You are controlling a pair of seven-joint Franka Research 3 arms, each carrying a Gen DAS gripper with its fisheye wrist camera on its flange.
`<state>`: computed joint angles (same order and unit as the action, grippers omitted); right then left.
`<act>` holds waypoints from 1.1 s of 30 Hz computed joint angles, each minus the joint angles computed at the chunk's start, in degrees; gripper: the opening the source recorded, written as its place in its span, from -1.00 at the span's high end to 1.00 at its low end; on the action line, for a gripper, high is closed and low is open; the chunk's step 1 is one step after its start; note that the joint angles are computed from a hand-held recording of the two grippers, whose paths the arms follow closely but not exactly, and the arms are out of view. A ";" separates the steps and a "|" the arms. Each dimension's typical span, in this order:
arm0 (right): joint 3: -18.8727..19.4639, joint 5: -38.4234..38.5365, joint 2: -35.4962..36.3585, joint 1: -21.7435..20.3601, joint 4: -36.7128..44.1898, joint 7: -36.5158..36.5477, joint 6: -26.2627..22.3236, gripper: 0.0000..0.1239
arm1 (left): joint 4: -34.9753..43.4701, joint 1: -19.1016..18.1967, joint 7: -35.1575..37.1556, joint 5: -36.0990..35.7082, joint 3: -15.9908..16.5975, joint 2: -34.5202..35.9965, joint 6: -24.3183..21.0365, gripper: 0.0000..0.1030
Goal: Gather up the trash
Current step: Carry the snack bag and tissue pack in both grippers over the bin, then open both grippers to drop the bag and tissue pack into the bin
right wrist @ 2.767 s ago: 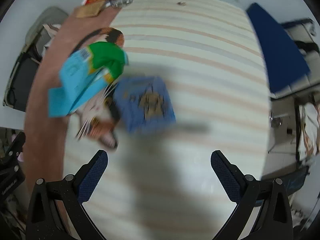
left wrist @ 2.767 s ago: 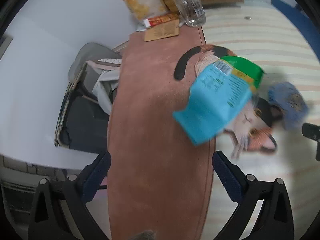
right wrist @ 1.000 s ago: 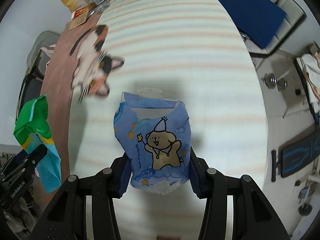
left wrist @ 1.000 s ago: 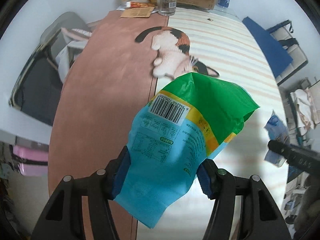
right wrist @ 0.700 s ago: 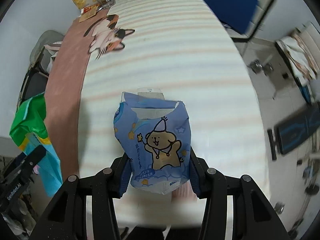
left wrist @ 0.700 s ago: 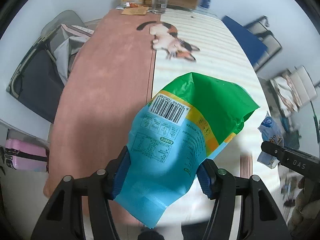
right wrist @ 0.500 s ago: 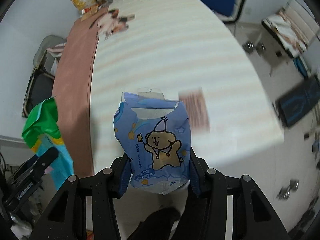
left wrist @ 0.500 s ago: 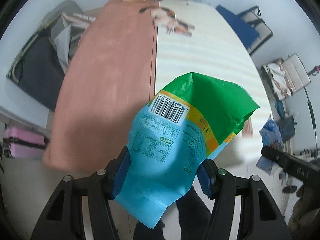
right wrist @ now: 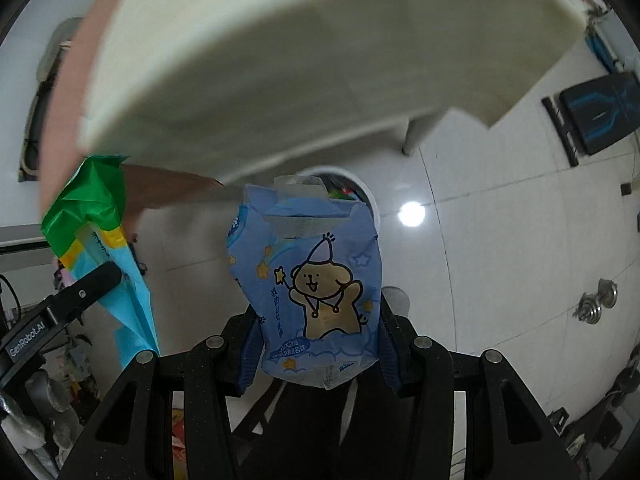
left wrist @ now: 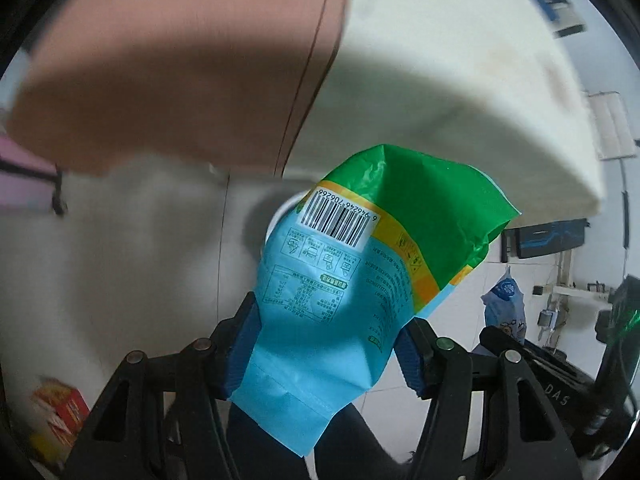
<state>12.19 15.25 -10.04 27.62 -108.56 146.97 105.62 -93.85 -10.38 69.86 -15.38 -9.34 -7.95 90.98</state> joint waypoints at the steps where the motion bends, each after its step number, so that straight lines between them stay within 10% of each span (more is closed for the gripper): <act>1: -0.11 0.95 -0.69 0.06 -3.12 -0.61 2.22 0.18 | -3.30 -0.08 -0.82 -0.78 -0.18 -0.10 2.16 -0.17; 14: -0.49 15.30 14.71 2.53 -24.43 -14.76 39.05 0.12 | -18.29 -0.66 1.38 -1.73 -3.06 16.33 26.84 -0.55; 19: 0.71 22.24 19.34 3.02 -25.73 -20.24 47.06 -0.53 | -21.26 0.65 4.05 -1.56 -3.84 18.17 31.75 -1.00; 26: 1.51 24.51 21.53 3.78 -26.21 -23.60 50.04 -0.66 | -27.46 -0.34 2.46 1.58 -4.40 13.39 35.02 -1.00; 33: -2.49 1.54 18.71 7.23 -23.89 -8.37 41.01 -0.66 | -32.40 -1.97 -2.02 11.54 -3.53 6.68 35.44 -1.00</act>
<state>9.71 16.80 8.67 34.85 -132.45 138.60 146.63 -126.25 -12.35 67.84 -3.84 -12.87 -1.27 126.41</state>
